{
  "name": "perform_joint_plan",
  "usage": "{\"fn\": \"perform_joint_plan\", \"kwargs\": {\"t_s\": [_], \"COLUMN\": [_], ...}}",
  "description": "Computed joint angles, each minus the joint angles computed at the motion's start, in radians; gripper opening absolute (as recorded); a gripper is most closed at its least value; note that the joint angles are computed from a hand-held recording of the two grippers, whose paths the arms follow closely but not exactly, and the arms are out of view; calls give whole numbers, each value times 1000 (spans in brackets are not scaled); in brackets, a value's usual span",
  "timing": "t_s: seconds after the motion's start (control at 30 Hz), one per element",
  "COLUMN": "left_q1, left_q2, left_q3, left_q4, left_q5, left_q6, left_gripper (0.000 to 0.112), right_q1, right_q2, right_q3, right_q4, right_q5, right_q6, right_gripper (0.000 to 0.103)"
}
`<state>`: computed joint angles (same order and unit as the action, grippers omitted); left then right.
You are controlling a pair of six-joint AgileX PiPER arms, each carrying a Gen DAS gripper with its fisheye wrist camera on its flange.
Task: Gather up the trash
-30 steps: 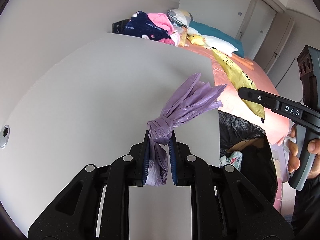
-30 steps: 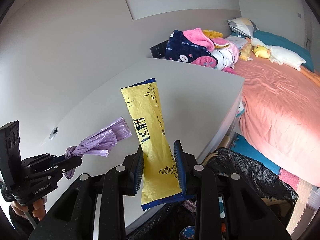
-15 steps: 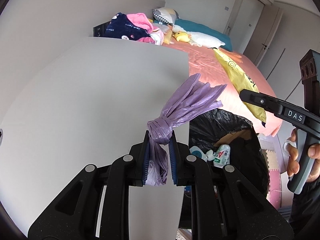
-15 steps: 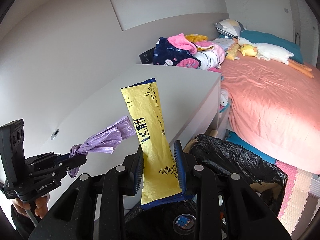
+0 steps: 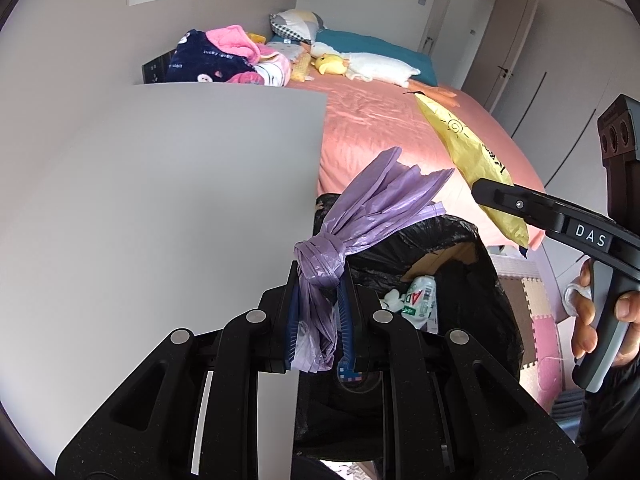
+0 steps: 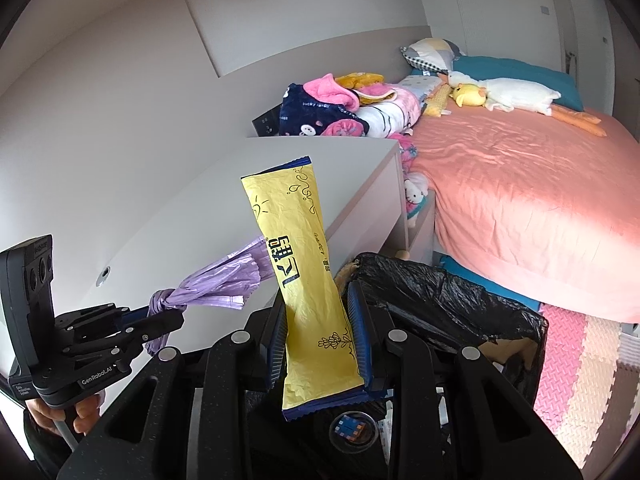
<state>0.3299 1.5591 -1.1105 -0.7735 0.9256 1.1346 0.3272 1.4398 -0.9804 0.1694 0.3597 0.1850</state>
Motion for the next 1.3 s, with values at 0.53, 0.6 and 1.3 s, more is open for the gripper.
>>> {"fn": "perform_joint_plan", "kwargs": {"t_s": [0.53,0.6,1.3], "left_q1": [-194,-217,-345], "left_q2": [-40,-38,26], "left_q3": [64,67,87], "left_q4": [54,62,157], "left_q5": [-58,-65,-234], "left_q6": [-69,-83,-225], "left_gripper": [17,17,94], "right_q1": [-183,-212,-254], "right_q2": [-177,-190,-293], "right_q3": [176,194,359], "right_q4": [198,224,73], "right_q5": [17,23,-51], "right_q6": [-209,-234,15], "right_gripper": [30,30,81]}}
